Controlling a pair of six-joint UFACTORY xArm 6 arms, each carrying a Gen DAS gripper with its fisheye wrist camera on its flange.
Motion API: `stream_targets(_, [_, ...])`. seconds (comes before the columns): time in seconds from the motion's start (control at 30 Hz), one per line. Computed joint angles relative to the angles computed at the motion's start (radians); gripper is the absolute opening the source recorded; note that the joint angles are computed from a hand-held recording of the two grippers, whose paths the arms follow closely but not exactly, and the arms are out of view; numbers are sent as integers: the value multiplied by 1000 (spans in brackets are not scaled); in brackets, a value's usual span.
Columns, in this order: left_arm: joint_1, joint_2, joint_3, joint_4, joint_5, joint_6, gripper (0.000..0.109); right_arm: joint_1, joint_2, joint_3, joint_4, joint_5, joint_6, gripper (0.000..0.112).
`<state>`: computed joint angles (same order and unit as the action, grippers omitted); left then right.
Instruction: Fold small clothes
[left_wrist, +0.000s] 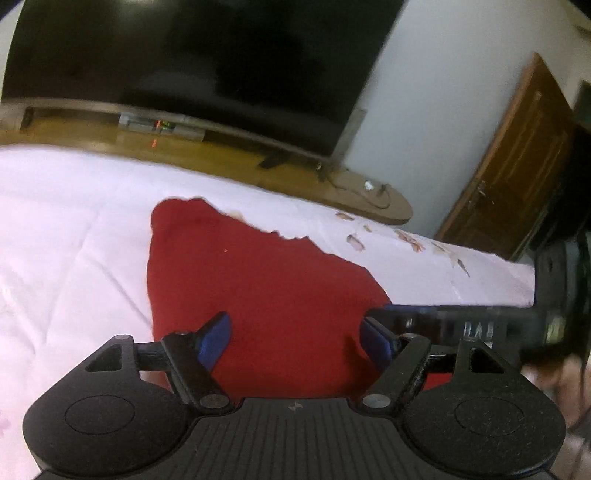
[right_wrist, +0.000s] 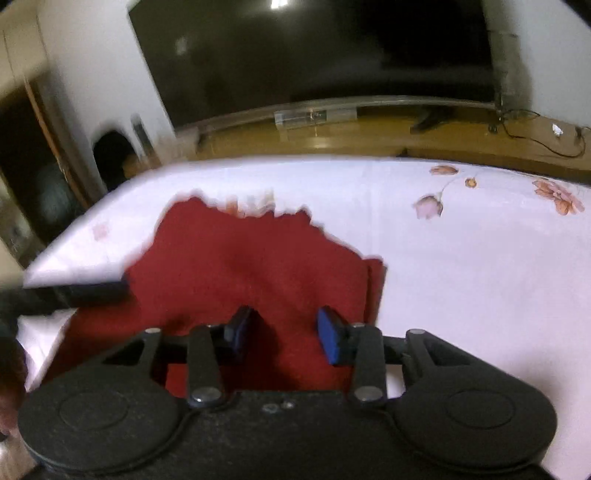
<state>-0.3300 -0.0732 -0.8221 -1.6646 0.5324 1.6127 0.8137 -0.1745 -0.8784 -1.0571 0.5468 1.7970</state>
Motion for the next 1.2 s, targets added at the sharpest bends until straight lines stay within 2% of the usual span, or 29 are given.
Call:
stream_targets(0.07, [-23,-65,48,29,-38,8,77,6,-16,0,24,14,-5,36])
stream_targets(0.1, [-11,-98,72,29,-28,24,77,30,-31,-12,73,68,-70,36])
stream_targets(0.2, [68,-227,193,19,18,41,77,129,-68,-41,69,219,-98,44])
stream_targets(0.27, [126,-290,264,3,56,28,77,170,-137,23,50,201,-18,52])
stream_targets(0.37, [165,-359,348,41,74,-29,77,251,-194,81,61,208,116,51])
stream_targets(0.4, [162,-361,365,54,71,-42,77,265,-191,87,63,209,144,48])
stream_targets(0.43, [141,-357,375,57,39,-40,77,263,-179,92,68,183,164,38])
stream_targets(0.47, [111,-354,384,48,-11,-30,77,256,-159,86,89,164,155,21])
stream_targets(0.5, [99,-357,395,27,-30,-13,77,253,-128,64,118,176,129,13])
stream_targets(0.6, [98,-405,433,0,-59,16,77,246,-107,41,170,228,44,9])
stream_targets(0.73, [102,-432,458,16,-81,28,78,252,-111,37,221,277,-22,20])
stream_targets(0.8, [78,-475,472,26,-127,9,82,267,-92,1,225,318,-21,26])
stream_targets(0.87, [22,-510,490,31,-223,3,103,299,-80,-27,183,367,35,34])
stream_targets(0.93, [-23,-533,507,46,-296,-7,103,318,-74,-36,181,388,52,41])
stream_targets(1.07, [-38,-580,564,286,-321,-260,103,357,-71,-40,216,428,91,59])
stream_targets(1.13, [-71,-618,610,408,-375,-387,103,375,-67,-45,231,443,112,64])
stream_targets(1.2, [-71,-685,659,498,-379,-489,103,393,-59,-54,233,457,131,65])
